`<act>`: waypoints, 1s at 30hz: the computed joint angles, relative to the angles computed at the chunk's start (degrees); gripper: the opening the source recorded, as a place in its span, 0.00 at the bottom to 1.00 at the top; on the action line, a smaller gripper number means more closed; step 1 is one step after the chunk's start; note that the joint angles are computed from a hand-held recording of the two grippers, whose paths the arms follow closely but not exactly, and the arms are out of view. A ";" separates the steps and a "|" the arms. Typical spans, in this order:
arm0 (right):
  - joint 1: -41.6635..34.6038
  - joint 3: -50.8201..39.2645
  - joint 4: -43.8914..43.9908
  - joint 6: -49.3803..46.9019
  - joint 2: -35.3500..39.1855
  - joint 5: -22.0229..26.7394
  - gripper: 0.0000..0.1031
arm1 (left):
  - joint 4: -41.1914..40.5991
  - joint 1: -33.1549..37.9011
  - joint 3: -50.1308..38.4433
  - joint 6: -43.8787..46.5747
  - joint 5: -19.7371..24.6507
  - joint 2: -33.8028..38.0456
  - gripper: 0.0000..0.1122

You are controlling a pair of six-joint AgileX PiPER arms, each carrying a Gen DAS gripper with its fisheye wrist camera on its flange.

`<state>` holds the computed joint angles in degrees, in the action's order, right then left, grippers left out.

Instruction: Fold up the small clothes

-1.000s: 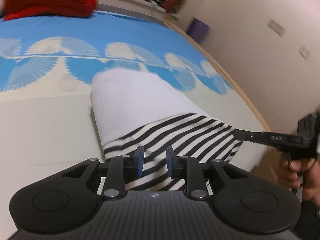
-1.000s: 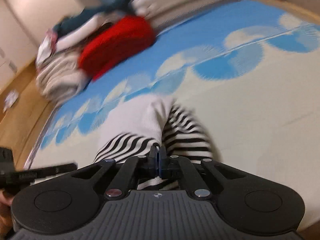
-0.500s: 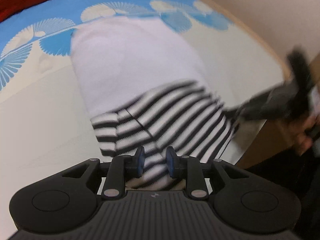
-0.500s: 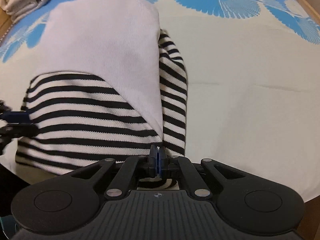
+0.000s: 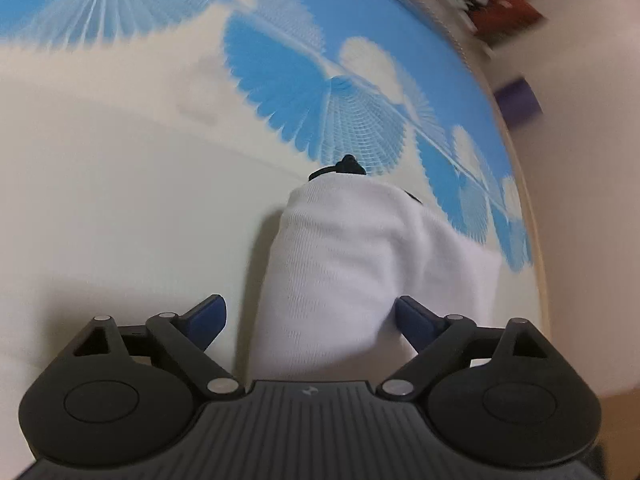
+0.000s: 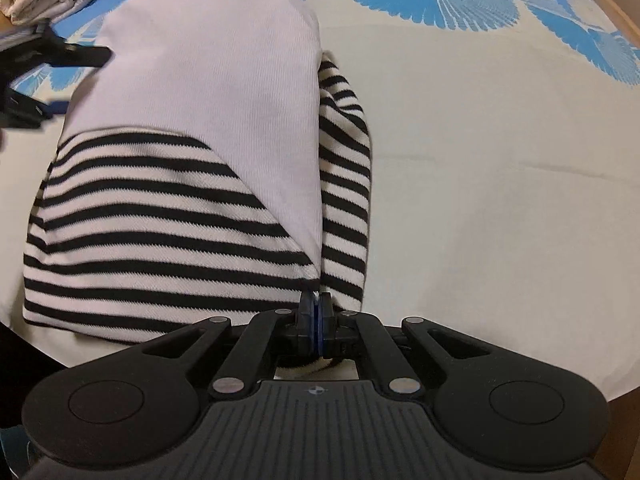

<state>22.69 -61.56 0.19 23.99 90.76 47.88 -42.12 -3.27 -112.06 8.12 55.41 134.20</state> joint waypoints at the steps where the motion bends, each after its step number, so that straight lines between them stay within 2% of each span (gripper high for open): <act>1: -0.24 -0.06 0.11 -0.51 0.45 -0.20 0.00 | -1.01 0.30 -1.62 1.07 1.02 1.64 0.84; 3: -0.10 -0.29 -0.06 -0.84 0.74 0.08 0.00 | -2.55 0.21 -2.43 3.75 -0.91 3.08 0.75; 4: -0.02 -0.52 -0.11 -0.90 0.94 0.26 0.00 | -4.83 0.43 -3.30 5.30 -0.92 4.14 0.64; 7: 0.10 -1.23 -0.06 -0.85 1.37 0.55 0.00 | -7.50 0.60 -6.21 4.67 -0.89 7.14 0.57; 9: 0.18 -1.51 -0.08 -0.31 1.30 0.74 0.00 | -8.51 0.63 -6.96 5.02 -0.66 7.73 0.47; 10: 0.19 -1.58 -0.05 0.02 1.25 0.74 0.00 | -9.06 0.66 -7.20 5.17 -0.46 7.81 0.36; 11: 0.27 -1.71 -0.01 0.46 1.16 0.75 0.00 | -9.40 0.91 -7.81 4.85 0.09 7.84 0.31; 13: 0.60 -1.78 -0.30 1.45 0.47 0.57 0.00 | -10.03 1.47 -8.86 3.86 0.98 7.08 0.28; 18: 1.89 -2.04 -1.16 4.12 -1.54 -4.00 0.00 | -8.14 4.22 -7.94 10.42 -1.73 0.53 0.29; 21: 3.17 -2.65 0.38 3.40 -1.59 -9.20 0.00 | -4.15 6.90 -10.21 9.77 -2.31 -0.07 0.39; 22: 3.96 -3.39 0.44 3.07 -1.05 -10.29 0.00 | -1.44 7.20 -10.20 8.14 -3.60 -0.51 0.48; 23: 5.04 -4.55 0.19 2.93 0.04 -11.15 0.00 | 1.83 7.15 -7.90 6.13 -7.12 -2.17 0.53; 24: 6.06 -5.86 -0.37 3.22 1.24 -11.32 0.00 | 3.75 7.25 -4.79 5.60 -10.28 -4.27 0.54; 25: 7.18 -7.40 -1.50 3.90 2.56 -11.12 0.00 | 3.37 7.63 -3.24 7.35 -11.15 -5.48 0.54; 28: 9.55 -11.85 -5.42 7.11 6.60 -8.67 0.00 | -0.30 9.60 2.49 15.67 -7.96 -11.23 0.54; 30: 9.95 -13.40 -8.36 10.54 8.00 -7.05 0.00 | 2.15 9.76 3.62 16.63 -2.54 -14.34 0.54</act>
<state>32.63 -74.96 -8.17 34.53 98.75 40.83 -39.97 6.49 -108.45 24.76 52.86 119.86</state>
